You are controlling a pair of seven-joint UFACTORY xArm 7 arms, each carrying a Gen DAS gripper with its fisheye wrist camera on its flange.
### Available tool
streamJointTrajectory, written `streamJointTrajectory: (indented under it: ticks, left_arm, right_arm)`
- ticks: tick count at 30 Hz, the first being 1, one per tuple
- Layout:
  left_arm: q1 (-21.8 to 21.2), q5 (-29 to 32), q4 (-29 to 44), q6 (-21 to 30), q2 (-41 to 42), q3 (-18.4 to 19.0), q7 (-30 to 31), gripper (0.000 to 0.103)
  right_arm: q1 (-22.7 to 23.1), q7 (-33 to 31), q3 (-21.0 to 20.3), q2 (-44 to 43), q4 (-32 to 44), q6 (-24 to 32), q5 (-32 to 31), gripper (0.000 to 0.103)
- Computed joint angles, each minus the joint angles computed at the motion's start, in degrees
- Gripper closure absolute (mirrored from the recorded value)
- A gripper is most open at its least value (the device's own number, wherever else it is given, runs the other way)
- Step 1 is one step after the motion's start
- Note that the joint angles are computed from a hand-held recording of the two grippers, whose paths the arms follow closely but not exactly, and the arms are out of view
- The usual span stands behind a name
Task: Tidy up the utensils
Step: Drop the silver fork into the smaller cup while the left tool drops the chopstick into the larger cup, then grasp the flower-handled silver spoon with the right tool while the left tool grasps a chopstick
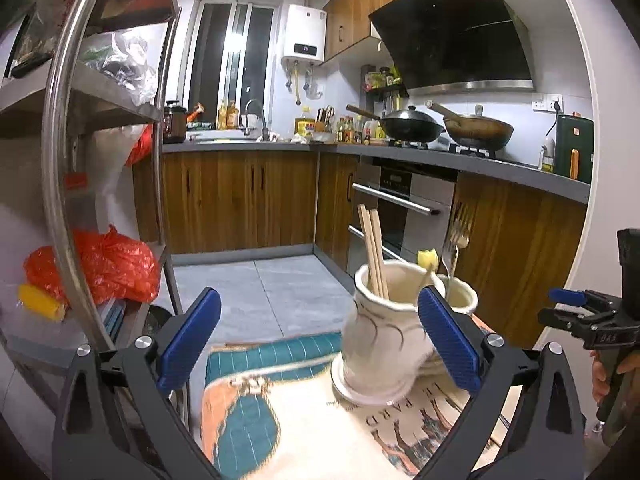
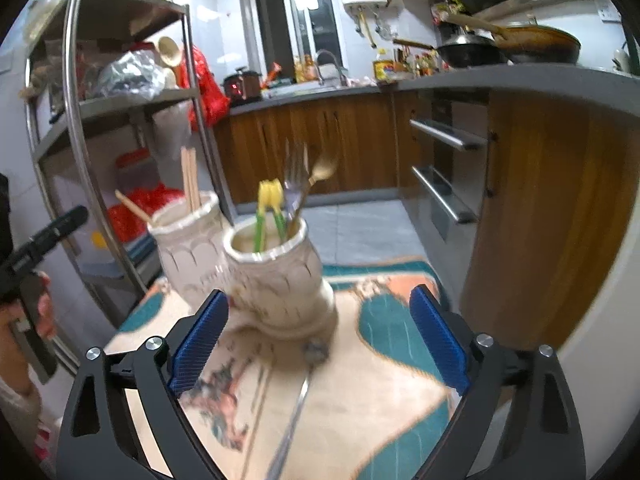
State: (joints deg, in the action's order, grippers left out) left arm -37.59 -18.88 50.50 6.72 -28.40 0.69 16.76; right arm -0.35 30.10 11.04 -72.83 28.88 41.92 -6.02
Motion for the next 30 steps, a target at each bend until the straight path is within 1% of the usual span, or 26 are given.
streamJointTrajectory:
  ticks: [4, 9, 14, 18, 26, 30]
  left_arm:
    - [2.15, 0.81, -2.21, 3.70, -2.34, -1.90, -2.21, 0.006]
    - [3.76, 2.61, -5.68, 7.73, -4.70, -3.91, -2.85, 0.006]
    - [4.33, 2.35, -7.07, 13.02, -5.03, -4.54, -3.85, 0.006]
    - [6.08, 3.52, -8.14, 14.28, -4.90, -6.37, -4.87, 0.006]
    - [5.98, 3.99, -8.44, 16.37, -4.16, -7.58, -5.15, 0.006]
    - [5.62, 3.64, -8.20, 17.42, -4.18, -7.55, -5.16, 0.006]
  right_arm:
    - [1.24, 0.55, 0.49, -2.02, -1.31, 4.50, 0.83, 0.010]
    - [2.65, 1.35, 1.05, -3.11, -2.76, 8.98, 1.53, 0.009]
    - [3.97, 1.86, 1.30, -1.65, -3.59, 11.96, 1.92, 0.008]
    - [4.49, 2.31, 1.81, 0.51, -3.12, 12.83, 1.59, 0.008]
    - [5.21, 1.67, 1.57, 7.08, -0.90, 13.76, 0.48, 0.008]
    - [5.63, 1.47, 1.12, 9.58, -0.11, 13.12, 0.39, 0.009]
